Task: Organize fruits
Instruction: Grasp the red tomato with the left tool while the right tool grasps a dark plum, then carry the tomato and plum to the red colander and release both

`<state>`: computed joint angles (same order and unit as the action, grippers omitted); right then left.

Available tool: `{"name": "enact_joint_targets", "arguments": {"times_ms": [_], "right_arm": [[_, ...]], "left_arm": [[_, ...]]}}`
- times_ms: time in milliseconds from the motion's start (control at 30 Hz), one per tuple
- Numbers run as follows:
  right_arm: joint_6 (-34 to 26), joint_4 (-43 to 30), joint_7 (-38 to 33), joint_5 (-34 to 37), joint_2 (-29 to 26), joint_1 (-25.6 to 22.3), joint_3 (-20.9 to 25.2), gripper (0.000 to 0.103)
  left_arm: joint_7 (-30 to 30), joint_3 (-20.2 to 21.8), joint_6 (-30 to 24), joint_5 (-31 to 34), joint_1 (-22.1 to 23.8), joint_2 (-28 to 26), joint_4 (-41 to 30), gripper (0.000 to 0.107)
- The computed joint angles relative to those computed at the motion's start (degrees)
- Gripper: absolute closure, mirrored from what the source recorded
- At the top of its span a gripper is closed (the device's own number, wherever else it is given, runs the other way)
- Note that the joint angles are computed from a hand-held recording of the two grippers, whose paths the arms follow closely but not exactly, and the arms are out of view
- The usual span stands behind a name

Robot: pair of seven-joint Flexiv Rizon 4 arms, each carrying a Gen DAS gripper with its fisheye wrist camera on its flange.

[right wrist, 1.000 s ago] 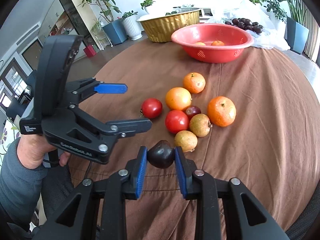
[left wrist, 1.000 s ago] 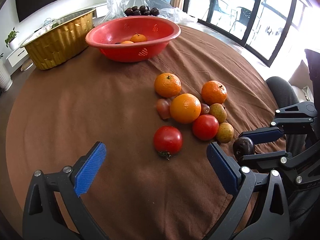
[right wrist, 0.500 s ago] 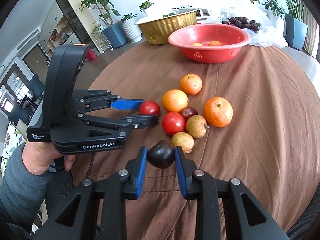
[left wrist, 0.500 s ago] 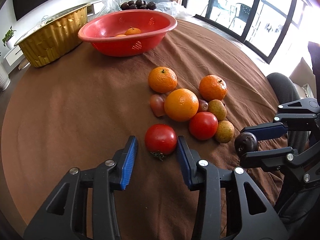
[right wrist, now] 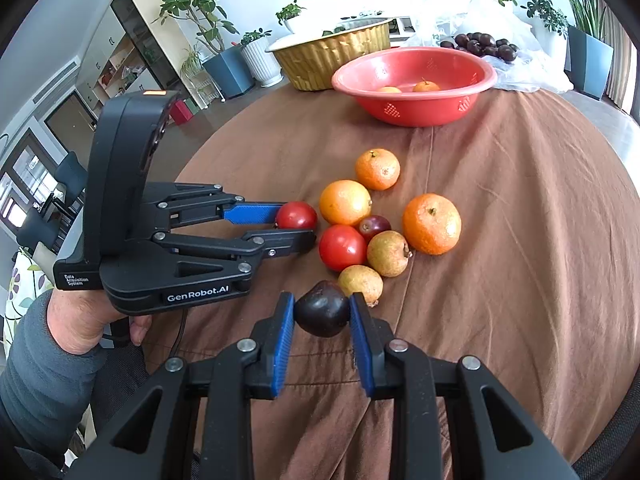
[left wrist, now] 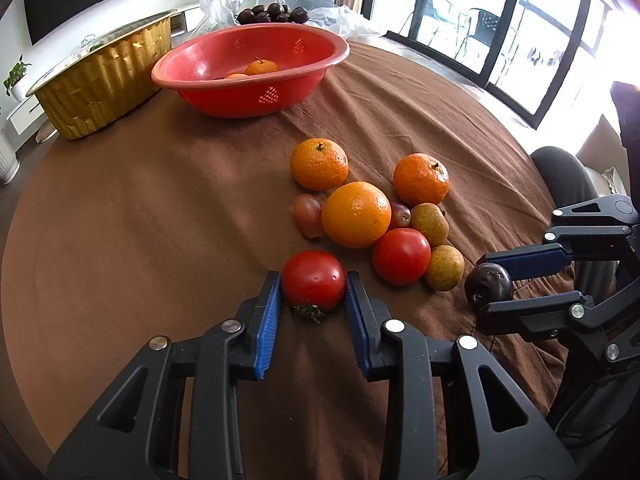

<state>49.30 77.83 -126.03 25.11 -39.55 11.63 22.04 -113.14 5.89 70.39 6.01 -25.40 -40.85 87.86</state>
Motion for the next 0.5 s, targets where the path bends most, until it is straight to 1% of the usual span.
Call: {"name": "enact_joint_targets", "arguments": {"times_ms": [200, 500], "right_arm": [[0.0, -0.3, -0.1, 0.3, -0.1, -0.2, 0.1, 0.073], [0.1, -0.6, -0.5, 1.0, -0.3, -0.6, 0.2, 0.073]], "left_arm": [[-1.0, 0.3, 1.6, 0.1, -0.2, 0.4, 0.9, 0.078], [-3.3, 1.4, 3.7, 0.4, -0.7, 2.3, 3.9, 0.078]]}}
